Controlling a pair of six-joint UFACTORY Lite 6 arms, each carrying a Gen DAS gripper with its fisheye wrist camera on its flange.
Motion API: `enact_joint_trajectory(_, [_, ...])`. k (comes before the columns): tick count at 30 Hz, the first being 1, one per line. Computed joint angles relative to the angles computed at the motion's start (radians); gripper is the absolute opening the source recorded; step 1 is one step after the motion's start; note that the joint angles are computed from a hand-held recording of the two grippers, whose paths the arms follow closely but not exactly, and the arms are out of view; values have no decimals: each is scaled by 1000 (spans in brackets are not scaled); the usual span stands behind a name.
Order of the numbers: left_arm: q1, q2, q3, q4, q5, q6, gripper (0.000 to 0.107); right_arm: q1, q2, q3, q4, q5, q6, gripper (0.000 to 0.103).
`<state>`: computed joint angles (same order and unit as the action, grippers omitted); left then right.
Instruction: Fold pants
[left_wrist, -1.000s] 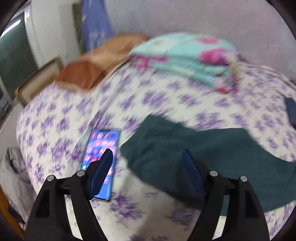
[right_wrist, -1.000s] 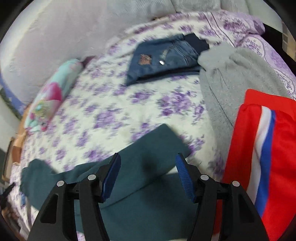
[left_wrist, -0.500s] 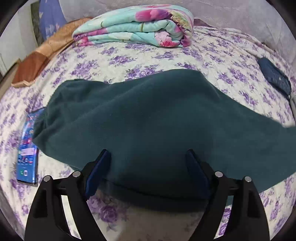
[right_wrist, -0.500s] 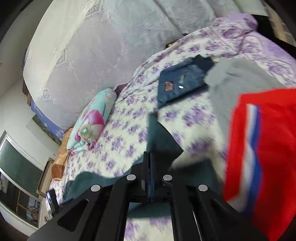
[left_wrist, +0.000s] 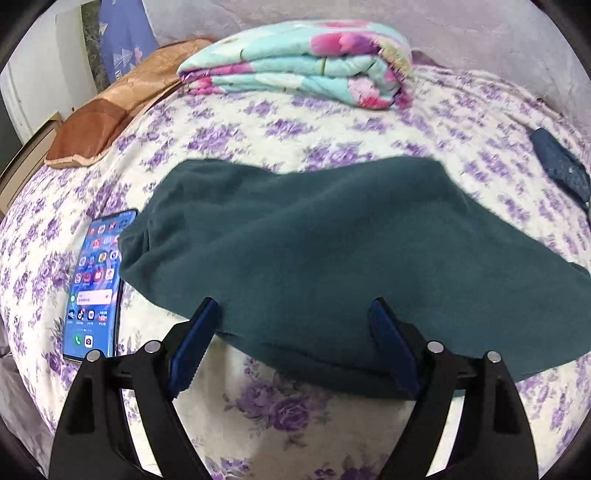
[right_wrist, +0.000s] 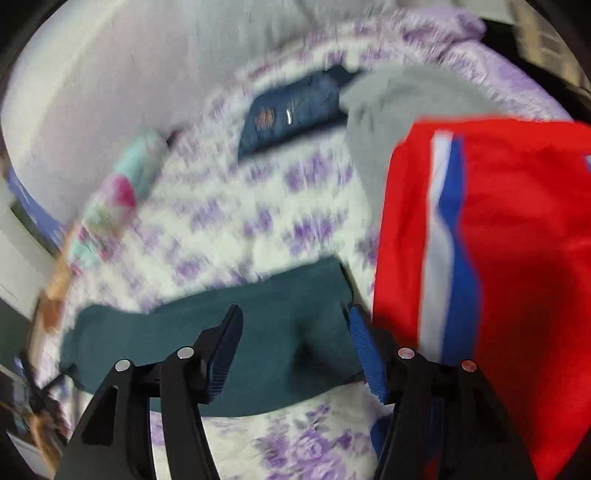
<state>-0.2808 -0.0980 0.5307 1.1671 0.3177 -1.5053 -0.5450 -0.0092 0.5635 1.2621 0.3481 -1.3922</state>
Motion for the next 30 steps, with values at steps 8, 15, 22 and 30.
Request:
enact_joint_trajectory(8, [-54, -86, 40, -8, 27, 42, 82, 297, -279, -17, 131, -27, 14, 67])
enact_joint_trajectory(15, [-96, 274, 403, 203, 126, -166, 85, 834, 304, 549, 142, -31, 126, 48])
enact_joint_trajectory(22, [13, 447, 425, 198, 23, -178, 82, 1038, 917, 1281, -164, 46, 598, 32])
enact_joint_trajectory(30, [56, 276, 168, 788, -84, -756, 82, 1071, 1087, 1505, -350, 238, 746, 25])
